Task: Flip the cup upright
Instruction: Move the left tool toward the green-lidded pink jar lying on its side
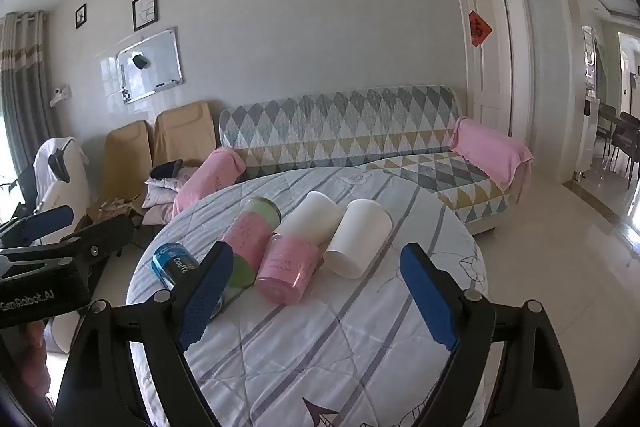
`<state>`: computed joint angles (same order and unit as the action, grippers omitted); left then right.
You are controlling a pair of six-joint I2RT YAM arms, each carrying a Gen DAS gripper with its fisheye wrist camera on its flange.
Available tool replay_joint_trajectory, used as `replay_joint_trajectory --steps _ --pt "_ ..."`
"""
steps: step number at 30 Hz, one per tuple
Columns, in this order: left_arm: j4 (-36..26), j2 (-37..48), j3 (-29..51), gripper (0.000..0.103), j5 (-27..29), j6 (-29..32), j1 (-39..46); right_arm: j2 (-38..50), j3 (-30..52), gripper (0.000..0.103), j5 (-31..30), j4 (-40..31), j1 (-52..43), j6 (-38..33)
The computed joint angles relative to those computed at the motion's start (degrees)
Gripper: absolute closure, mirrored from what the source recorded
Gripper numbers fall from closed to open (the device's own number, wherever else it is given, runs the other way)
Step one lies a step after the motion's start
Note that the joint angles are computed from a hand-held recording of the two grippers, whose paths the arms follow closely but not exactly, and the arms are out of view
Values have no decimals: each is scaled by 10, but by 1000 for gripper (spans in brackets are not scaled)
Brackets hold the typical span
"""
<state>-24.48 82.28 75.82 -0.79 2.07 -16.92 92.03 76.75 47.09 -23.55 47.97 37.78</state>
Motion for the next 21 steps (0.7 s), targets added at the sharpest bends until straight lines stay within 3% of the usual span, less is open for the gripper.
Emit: replay_joint_trajectory --steps 13,16,21 --pt "-9 -5 0 0 -3 -1 0 11 10 16 -6 -14 -2 6" --pt "20 4 -24 0 -5 1 -1 18 15 16 -13 -10 -8 2" --pt "-3 35 13 0 -7 7 -2 16 2 16 -23 -1 -11 2"
